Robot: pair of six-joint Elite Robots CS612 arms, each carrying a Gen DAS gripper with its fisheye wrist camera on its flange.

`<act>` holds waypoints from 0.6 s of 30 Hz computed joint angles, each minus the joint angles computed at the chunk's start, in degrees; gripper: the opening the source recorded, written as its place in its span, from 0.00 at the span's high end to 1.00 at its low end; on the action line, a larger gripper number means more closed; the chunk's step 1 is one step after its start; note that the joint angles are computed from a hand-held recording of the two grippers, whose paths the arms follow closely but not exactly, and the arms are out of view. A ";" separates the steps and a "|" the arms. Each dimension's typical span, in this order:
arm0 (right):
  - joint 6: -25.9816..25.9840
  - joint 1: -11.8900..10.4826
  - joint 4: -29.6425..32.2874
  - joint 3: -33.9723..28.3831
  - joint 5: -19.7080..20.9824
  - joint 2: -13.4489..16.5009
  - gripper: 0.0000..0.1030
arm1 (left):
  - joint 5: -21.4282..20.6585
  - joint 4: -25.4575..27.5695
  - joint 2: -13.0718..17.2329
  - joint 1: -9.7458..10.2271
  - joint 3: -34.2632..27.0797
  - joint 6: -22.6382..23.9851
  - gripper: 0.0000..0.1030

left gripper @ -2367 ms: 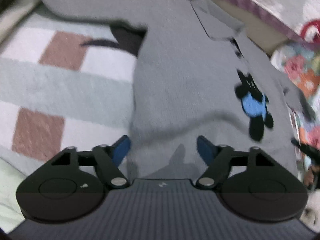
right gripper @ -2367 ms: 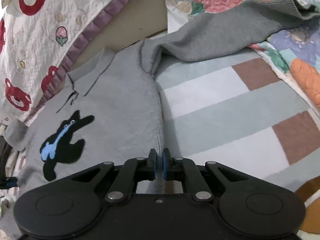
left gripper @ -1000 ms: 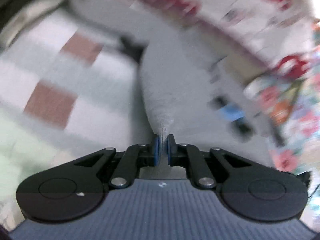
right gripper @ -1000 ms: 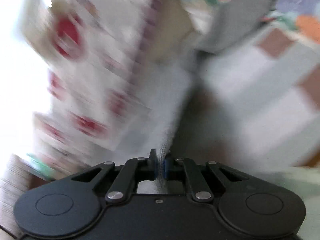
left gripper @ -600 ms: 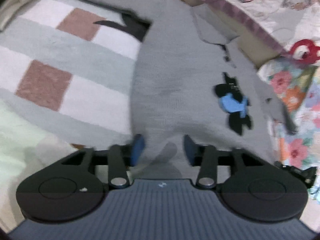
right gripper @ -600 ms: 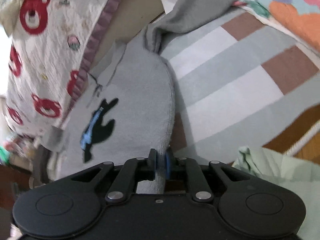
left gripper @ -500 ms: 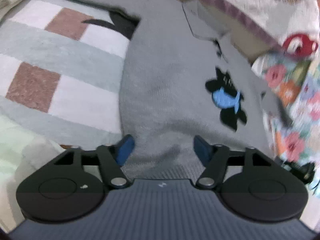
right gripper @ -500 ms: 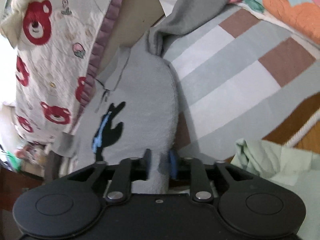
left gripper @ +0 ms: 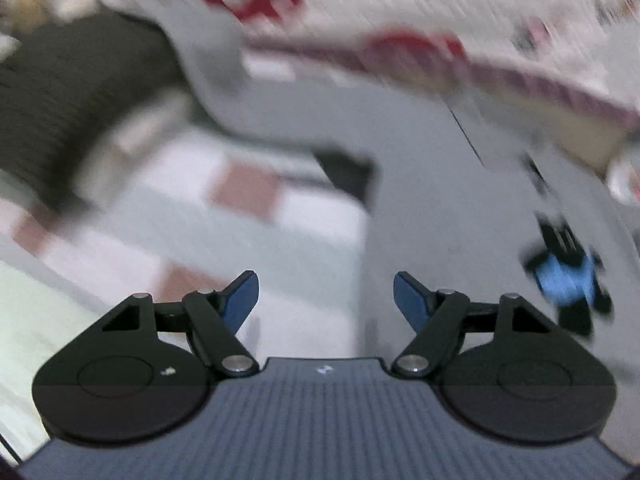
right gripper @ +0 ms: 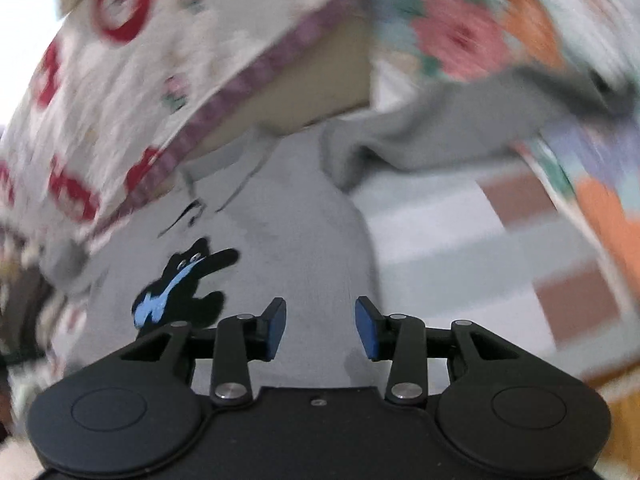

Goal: Fold clothes

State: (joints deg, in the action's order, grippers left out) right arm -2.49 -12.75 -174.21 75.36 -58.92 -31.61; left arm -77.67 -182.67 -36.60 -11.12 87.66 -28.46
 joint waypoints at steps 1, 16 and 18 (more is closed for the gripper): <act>-3.01 0.39 1.62 -0.99 0.24 0.01 0.57 | 1.73 -1.77 0.19 0.28 -0.34 -0.54 0.28; -27.88 5.53 11.59 -18.56 2.12 4.97 0.35 | 12.31 17.72 15.45 6.49 -36.01 0.39 0.25; -26.66 5.72 14.03 -19.92 1.25 5.66 0.35 | 12.08 20.82 17.76 7.32 -40.41 -1.31 0.25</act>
